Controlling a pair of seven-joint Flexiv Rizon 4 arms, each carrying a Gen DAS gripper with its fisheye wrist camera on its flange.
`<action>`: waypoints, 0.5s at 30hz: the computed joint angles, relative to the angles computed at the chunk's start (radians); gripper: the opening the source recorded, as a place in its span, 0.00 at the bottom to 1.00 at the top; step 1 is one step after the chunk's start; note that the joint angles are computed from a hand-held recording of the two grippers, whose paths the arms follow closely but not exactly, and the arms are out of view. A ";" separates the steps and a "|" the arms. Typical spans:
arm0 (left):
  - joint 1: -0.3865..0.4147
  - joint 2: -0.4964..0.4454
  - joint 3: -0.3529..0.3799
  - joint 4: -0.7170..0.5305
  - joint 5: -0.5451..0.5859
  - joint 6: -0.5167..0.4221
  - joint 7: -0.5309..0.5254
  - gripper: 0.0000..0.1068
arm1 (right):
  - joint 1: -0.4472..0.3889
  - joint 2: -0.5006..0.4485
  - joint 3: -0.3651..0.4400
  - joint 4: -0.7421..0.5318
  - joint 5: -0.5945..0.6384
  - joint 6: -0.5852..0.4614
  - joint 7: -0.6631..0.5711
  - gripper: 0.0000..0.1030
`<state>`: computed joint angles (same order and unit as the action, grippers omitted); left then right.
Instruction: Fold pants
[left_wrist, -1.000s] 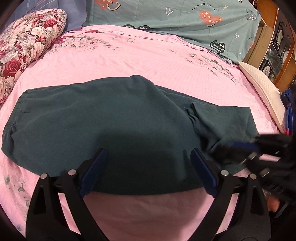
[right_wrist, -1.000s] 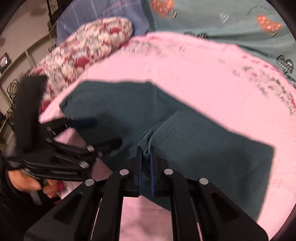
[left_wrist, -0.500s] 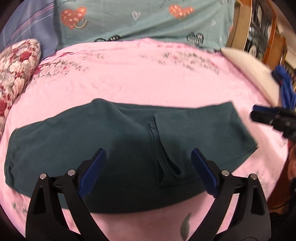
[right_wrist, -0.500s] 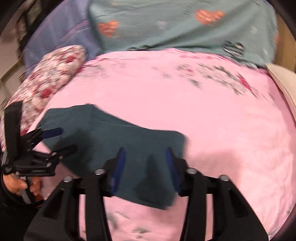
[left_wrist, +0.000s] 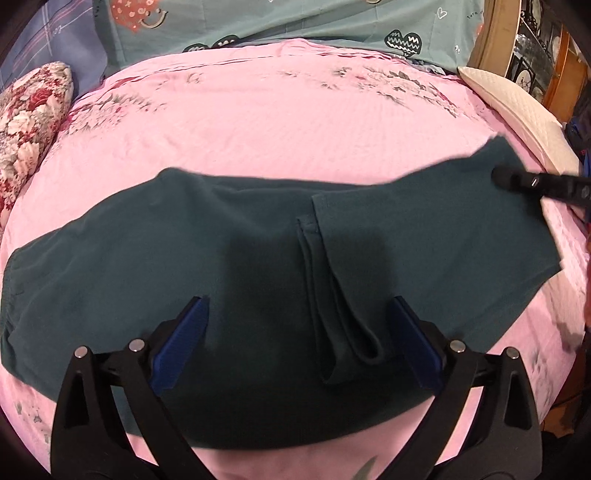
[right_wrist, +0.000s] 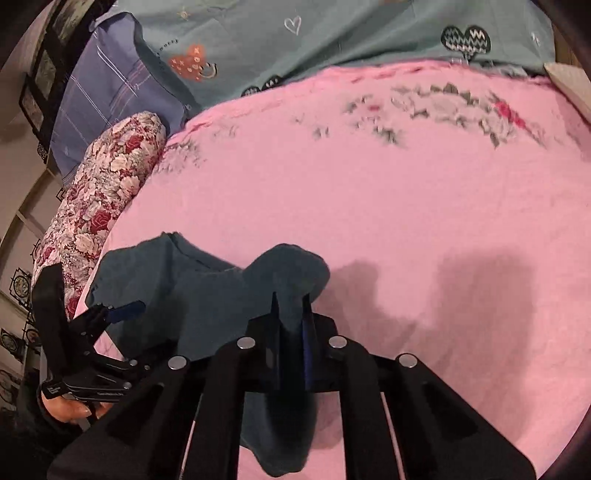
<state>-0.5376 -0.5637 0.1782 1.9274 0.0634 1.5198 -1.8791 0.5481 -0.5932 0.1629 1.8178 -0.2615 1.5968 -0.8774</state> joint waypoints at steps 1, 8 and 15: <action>0.003 -0.006 -0.009 -0.014 -0.003 -0.003 0.004 0.93 | 0.006 0.020 -0.017 0.008 -0.005 -0.001 0.001 0.08; -0.025 -0.088 -0.011 -0.157 -0.018 -0.079 -0.014 0.94 | 0.102 0.034 -0.194 0.004 -0.034 -0.227 0.075 0.18; 0.001 -0.021 -0.028 -0.055 0.018 -0.051 0.006 0.94 | 0.092 0.086 -0.177 0.151 -0.143 0.019 0.158 0.18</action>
